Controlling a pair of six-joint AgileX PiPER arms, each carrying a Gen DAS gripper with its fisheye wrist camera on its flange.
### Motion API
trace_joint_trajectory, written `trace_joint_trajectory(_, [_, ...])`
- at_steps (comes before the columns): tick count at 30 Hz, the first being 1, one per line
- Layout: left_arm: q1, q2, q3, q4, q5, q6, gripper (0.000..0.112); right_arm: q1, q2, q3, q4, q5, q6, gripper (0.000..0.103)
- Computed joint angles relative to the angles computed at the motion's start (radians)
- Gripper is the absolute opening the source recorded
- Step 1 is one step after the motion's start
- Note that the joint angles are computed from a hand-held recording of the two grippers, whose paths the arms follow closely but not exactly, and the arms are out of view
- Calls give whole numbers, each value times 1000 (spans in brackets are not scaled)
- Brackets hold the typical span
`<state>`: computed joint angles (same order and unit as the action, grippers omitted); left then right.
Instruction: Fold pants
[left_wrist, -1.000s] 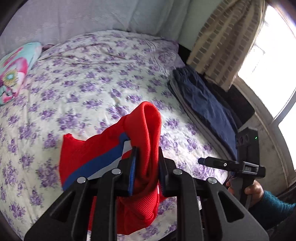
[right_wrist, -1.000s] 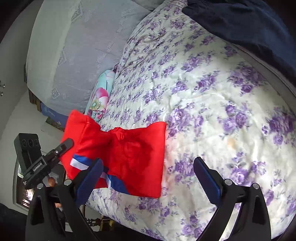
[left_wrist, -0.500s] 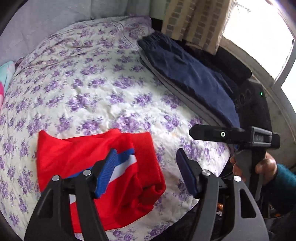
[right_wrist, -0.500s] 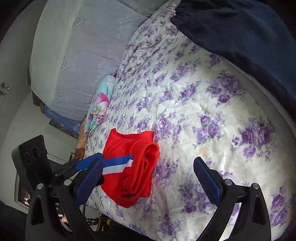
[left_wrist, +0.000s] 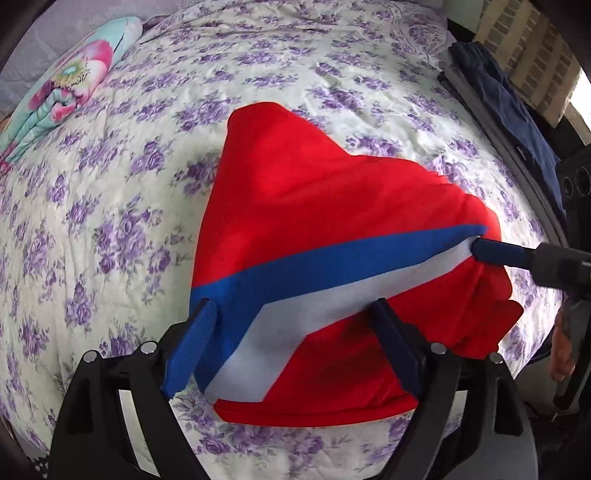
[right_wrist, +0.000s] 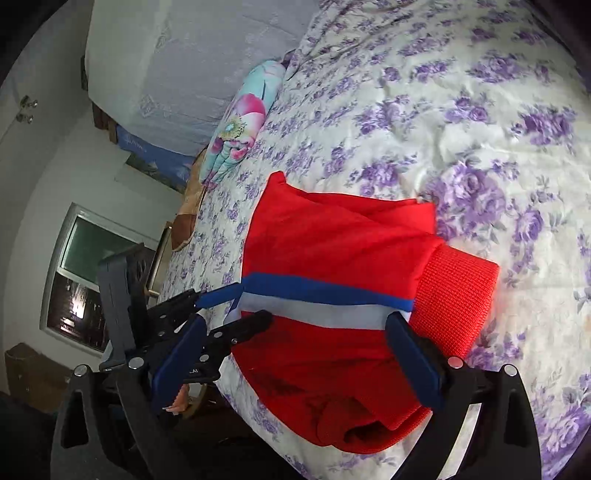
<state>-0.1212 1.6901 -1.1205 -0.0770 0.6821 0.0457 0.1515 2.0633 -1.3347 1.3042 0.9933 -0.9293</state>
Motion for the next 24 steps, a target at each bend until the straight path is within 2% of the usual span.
trace_joint_trajectory(2, [-12,-32,2,47,17,-34,83,-7,-23,-11,-34,17,53,97])
trace_joint_trajectory(4, [-36,-72,-1,112,30,-73,83,-17,-67,5,-34,17,23,98])
trace_joint_trajectory(6, [-61,-101,-17,185,46,-116,83,-23,-116,24,-53,-25,15,98])
trace_joint_trajectory(9, [-105,-106,-58,316,71,-197,90,-16,-194,73,-95,-145,24,98])
trace_joint_trajectory(13, [-140,-79,-124,399,97,-230,90,-22,-251,153,-52,-207,15,98])
trace_joint_trajectory(19, [-98,-47,-195,325,87,-157,94,71,-346,239,-92,-404,142,98])
trace_joint_trajectory(22, [-63,-31,-224,264,81,-78,95,158,-386,239,-234,-514,302,98])
trace_joint_trajectory(24, [-40,-18,-240,214,81,-13,95,205,-399,235,-328,-557,408,98])
